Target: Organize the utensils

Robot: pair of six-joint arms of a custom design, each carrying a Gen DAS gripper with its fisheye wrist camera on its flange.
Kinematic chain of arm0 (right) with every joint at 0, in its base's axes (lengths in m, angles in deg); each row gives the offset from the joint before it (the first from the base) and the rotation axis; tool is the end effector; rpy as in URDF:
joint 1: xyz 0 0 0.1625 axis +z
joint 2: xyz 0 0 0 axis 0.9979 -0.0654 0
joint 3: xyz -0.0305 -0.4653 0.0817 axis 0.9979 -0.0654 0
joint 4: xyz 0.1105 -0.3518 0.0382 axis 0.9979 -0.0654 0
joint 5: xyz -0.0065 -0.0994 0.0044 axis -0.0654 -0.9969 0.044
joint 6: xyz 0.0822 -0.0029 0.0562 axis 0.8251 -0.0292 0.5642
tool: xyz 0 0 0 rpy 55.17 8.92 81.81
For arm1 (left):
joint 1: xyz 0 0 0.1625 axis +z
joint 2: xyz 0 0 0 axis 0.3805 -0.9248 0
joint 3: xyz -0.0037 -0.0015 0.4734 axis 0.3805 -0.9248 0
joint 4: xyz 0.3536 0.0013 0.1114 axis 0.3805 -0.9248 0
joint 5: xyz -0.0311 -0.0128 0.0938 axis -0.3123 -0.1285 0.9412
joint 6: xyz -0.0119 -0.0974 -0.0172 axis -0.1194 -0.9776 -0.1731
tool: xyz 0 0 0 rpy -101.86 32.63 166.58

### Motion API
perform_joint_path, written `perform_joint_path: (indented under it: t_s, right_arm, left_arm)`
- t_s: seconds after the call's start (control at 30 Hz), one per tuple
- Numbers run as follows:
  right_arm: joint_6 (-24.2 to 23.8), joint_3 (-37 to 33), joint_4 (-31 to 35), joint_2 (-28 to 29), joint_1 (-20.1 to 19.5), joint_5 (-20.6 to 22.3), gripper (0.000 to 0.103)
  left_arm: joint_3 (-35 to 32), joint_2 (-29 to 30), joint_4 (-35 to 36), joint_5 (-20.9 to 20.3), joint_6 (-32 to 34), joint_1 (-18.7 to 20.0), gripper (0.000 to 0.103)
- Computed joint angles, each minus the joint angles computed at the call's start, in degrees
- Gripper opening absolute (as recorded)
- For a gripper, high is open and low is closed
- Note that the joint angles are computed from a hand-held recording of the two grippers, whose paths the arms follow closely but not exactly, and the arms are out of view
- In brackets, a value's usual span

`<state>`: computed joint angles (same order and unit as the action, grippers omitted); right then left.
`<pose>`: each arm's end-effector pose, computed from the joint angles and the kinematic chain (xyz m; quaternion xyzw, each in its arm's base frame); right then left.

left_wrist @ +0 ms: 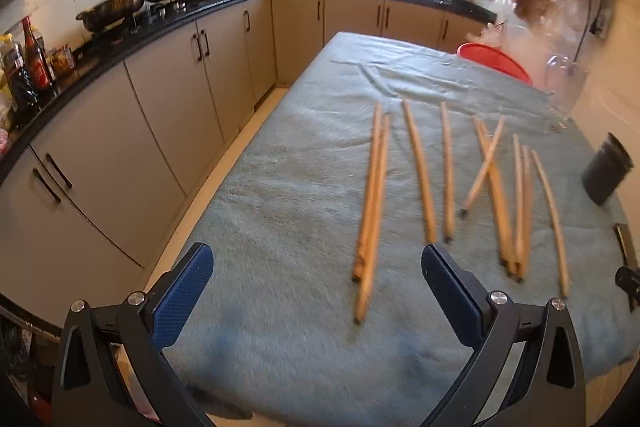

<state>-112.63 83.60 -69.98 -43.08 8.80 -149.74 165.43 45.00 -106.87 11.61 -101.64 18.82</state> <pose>0.1522 -0.6925 0.3228 0.2279 -0.9118 0.2159 0.2648 -0.3235 -0.5852 0.1504 -0.0888 0.7935 -0.4209 0.4304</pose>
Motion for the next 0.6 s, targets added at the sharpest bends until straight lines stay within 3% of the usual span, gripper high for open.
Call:
perform_joint_path:
  t_s: [0.13, 0.27, 0.6]
  right_arm:
    - [-7.33, 2.08, 0.33, -2.08, 0.63, 4.29, 0.103]
    - [-12.07, 0.97, 4.99, -3.32, 0.14, 7.91, 0.103]
    - [-17.75, -2.81, 11.23, -3.73, -1.33, 13.89, 0.103]
  left_arm:
    - [-2.74, 1.51, 7.28, 0.04, -5.43, -1.4, 0.103]
    - [-5.63, 3.52, 10.86, -0.89, -8.71, -2.45, 0.103]
    - [-13.39, 7.91, 24.13, -1.02, -18.21, -4.16, 0.103]
